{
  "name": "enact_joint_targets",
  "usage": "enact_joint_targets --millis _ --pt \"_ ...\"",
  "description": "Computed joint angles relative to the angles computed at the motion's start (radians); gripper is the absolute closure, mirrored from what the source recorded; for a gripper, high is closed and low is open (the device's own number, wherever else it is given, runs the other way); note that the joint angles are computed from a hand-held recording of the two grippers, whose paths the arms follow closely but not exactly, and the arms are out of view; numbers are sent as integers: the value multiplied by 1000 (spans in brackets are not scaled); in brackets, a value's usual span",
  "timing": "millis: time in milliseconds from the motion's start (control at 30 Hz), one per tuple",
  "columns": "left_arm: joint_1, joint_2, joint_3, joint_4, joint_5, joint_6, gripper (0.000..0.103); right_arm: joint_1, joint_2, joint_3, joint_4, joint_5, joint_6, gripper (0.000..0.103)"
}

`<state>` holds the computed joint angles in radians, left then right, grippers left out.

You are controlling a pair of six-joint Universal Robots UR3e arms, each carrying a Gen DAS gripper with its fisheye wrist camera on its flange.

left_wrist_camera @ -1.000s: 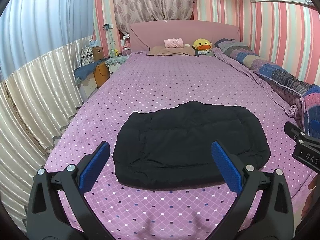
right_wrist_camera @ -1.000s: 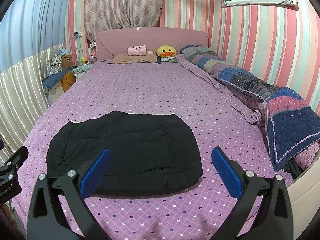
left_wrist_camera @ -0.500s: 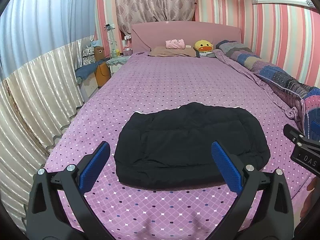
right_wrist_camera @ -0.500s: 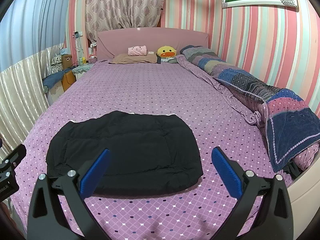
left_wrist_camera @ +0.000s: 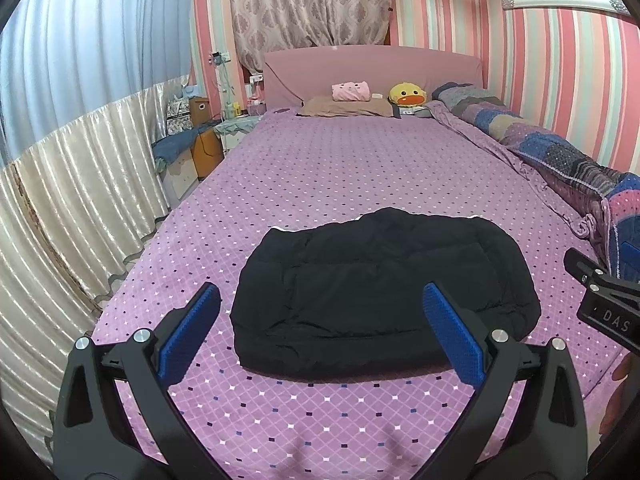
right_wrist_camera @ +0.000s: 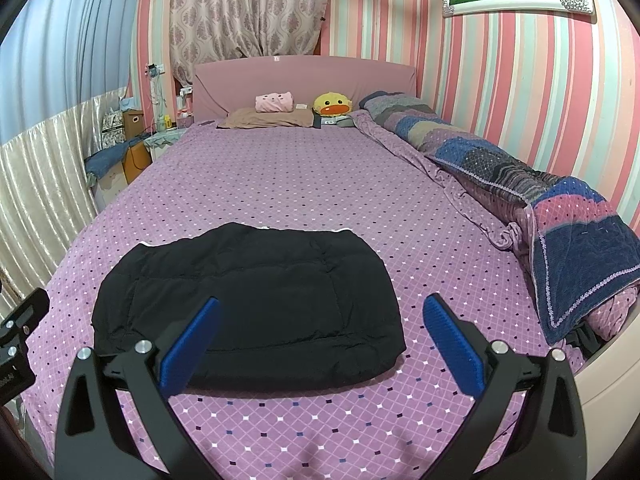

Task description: Fold large clothes

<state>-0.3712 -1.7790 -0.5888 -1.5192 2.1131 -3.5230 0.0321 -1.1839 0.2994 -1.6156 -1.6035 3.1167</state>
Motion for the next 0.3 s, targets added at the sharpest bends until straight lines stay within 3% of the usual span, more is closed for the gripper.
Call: enact_joint_targets --millis 300 --pt "34 -15 40 -66 -50 -14 3 2 2 -2 1 -2 1 2"
